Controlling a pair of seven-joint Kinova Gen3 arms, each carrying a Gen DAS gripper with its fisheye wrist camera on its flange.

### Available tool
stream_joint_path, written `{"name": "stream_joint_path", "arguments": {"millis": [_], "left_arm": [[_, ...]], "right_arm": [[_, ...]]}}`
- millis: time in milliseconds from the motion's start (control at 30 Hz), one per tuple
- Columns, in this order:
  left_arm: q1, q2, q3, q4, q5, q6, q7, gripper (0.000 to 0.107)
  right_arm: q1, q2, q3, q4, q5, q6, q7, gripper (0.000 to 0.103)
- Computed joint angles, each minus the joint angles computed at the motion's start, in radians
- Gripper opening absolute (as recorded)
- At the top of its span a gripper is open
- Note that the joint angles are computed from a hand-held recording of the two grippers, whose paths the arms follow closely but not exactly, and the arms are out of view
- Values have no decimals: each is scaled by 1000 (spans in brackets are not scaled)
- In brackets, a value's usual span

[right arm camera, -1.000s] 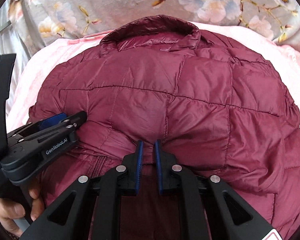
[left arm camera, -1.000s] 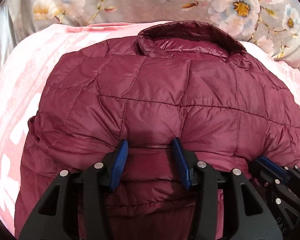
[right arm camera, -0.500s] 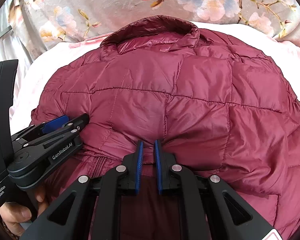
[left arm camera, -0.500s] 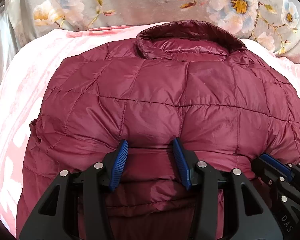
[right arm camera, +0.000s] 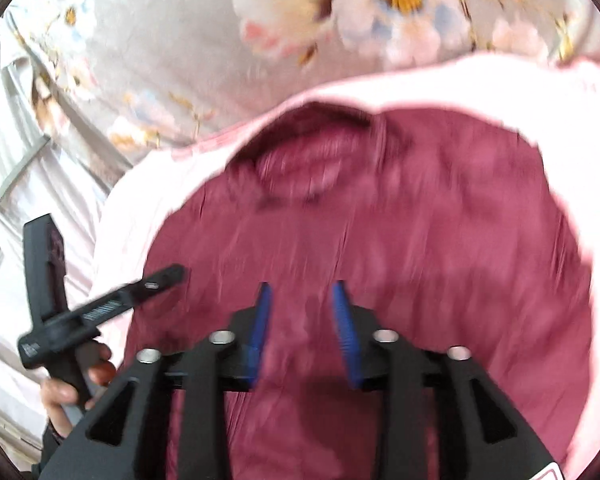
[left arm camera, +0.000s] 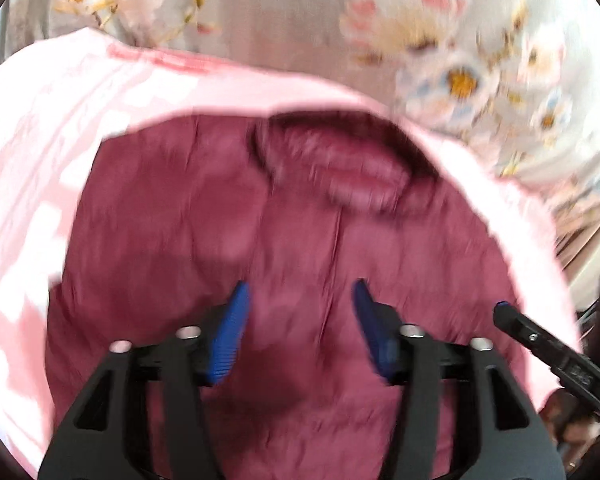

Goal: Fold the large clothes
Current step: 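Lift the hem with both grippers and fold it toward the collar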

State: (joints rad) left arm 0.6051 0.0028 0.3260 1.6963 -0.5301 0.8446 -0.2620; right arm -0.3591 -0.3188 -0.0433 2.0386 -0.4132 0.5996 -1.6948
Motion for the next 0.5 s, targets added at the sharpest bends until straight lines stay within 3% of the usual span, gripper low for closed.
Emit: {"name": "stream_joint_path", "arguments": {"millis": [167,333,400,433,467,500], "left_arm": [[-222,80,19,-98,188,-85,-181,67],[-454,215,145,-104,392,-170,-288,66],[-491,219,156,-74,459,-227,-341,66],[-482,218,149,-71,470,-247,-371,60],[-483,221,155,-76,483,-257,-411,45],[-467,228,147,-94,496,-251,-452,39]], "right_arm": [[-4,156,125,-98,-114,-62,120,52],[71,330,88,-195,-91,-22,73,57],[95,374,62,-218,-116,3,102,57],[94,388,54,-227,-120,8,120,56],[110,396,37,-235,-136,19,155,53],[133,406,1,-249,-155,35,195,47]]}}
